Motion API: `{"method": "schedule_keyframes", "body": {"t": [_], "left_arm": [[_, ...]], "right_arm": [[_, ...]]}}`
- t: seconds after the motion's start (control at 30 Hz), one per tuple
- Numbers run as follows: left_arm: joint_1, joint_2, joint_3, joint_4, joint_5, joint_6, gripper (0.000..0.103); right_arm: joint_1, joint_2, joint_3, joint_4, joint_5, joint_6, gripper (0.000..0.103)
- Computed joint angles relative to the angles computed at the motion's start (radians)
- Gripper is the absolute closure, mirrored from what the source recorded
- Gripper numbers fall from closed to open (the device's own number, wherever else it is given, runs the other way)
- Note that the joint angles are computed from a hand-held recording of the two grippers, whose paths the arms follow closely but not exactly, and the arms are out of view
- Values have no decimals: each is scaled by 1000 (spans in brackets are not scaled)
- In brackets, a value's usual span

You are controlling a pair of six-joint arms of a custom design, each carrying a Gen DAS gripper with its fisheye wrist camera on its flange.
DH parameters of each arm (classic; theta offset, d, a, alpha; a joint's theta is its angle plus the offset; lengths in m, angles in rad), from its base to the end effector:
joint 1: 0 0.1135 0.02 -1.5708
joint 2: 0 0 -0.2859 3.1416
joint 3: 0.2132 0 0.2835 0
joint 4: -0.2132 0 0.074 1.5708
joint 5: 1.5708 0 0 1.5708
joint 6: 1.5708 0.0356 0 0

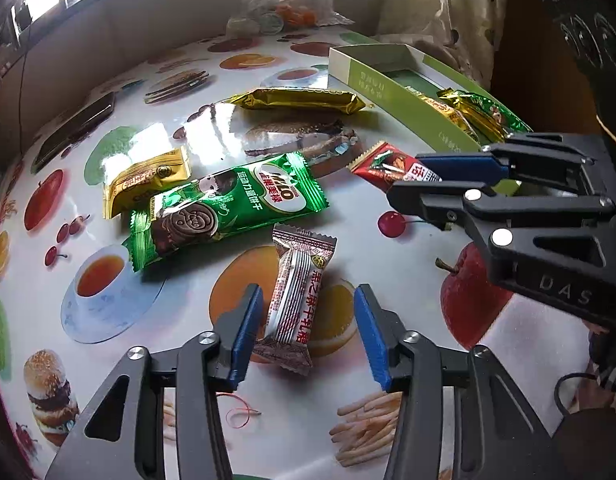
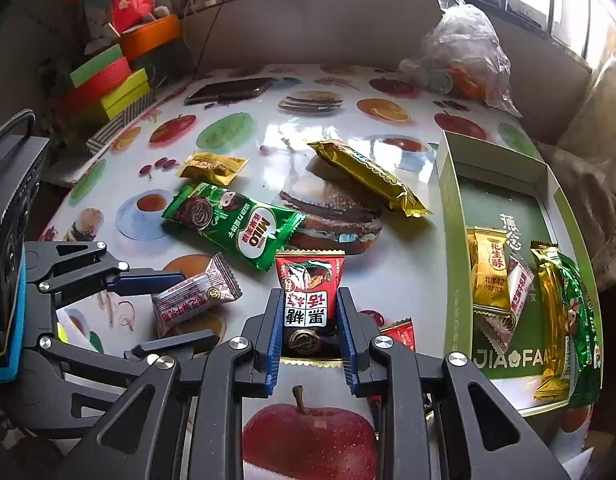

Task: Organize snacks
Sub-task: 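Grasp the red-and-black packet with the right tool while the left tool grasps the white-pink candy bar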

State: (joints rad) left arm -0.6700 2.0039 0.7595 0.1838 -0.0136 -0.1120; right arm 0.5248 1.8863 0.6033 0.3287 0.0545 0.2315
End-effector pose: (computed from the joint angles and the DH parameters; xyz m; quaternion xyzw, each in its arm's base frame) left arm 0.2661 -0.2102 0.0341 0.2648 0.9307 -0.0901 0.2358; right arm 0.2677 0.1527 0.0472 -0.1310 0.9435 0.0878 0.2914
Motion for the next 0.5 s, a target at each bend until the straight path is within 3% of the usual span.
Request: {"method": "schedule_keyframes", "body": {"t": [0.27, 0.5], "left_arm": [[5, 0, 3, 2, 2, -18, 82], [3, -2, 0, 10, 5, -21, 82]], "right_arm": [[1, -4, -5, 3, 3, 4, 79], [-4, -9, -12, 3, 4, 7, 79]]}}
